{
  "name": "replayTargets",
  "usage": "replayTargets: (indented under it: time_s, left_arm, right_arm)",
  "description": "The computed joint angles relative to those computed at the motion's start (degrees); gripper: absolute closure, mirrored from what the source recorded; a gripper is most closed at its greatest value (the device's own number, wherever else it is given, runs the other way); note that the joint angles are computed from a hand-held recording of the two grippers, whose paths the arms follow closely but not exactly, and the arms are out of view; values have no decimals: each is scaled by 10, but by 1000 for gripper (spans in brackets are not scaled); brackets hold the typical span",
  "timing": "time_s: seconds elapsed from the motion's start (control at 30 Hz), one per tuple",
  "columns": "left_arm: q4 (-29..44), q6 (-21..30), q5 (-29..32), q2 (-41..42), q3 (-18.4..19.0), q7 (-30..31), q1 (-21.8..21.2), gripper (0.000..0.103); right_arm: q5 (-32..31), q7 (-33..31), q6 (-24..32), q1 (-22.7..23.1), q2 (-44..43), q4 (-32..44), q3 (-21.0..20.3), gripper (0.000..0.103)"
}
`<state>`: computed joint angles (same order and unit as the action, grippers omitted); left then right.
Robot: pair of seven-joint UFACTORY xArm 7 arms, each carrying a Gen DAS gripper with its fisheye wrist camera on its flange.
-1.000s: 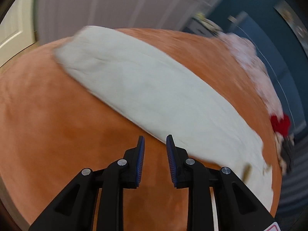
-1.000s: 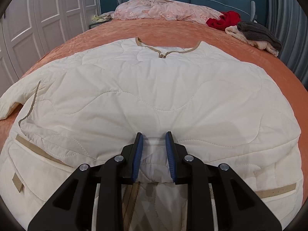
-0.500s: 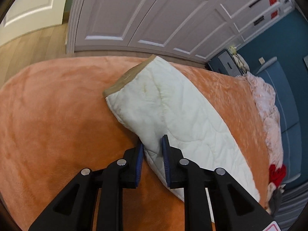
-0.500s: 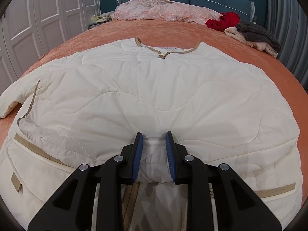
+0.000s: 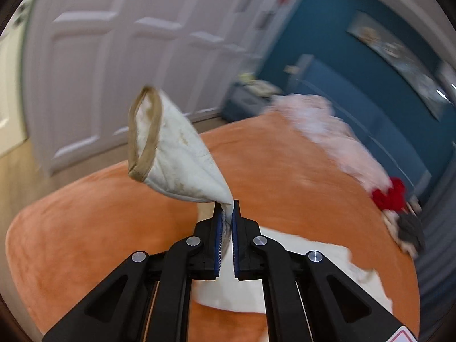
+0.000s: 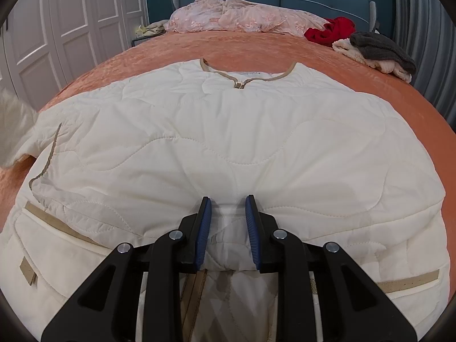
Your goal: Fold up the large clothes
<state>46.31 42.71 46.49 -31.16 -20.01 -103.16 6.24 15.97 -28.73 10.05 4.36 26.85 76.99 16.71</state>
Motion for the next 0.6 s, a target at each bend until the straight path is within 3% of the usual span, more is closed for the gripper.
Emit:
replayTargets:
  time_s: [0.13, 0.2, 0.3, 0.4, 0.53, 0.57, 0.6]
  left_arm:
    - [172, 42, 65, 139, -67, 39, -16, 100]
    - [256, 50, 93, 218, -89, 55, -37, 100]
    - [378, 75, 137, 341, -108, 81, -82, 100]
    - [484, 101, 166, 450, -112, 107, -144, 99]
    - [584, 76, 135, 566, -105, 136, -198, 89]
    - [601, 69, 122, 585, -102, 144, -204, 83]
    - [613, 57, 106, 605, -101, 141, -211, 69]
  right_arm:
    - [14, -12, 0, -16, -5, -3, 17, 78]
    - [37, -25, 0, -35, -17, -11, 35, 72]
    - [144, -97, 10, -120, -52, -41, 114, 69]
    - [244, -173, 28, -177, -98, -77, 148, 68]
    - [334, -246, 63, -215, -149, -112, 139, 62]
    - [342, -253, 68, -215, -156, -117, 131, 62]
    - [348, -260, 72, -215, -163, -123, 121, 61]
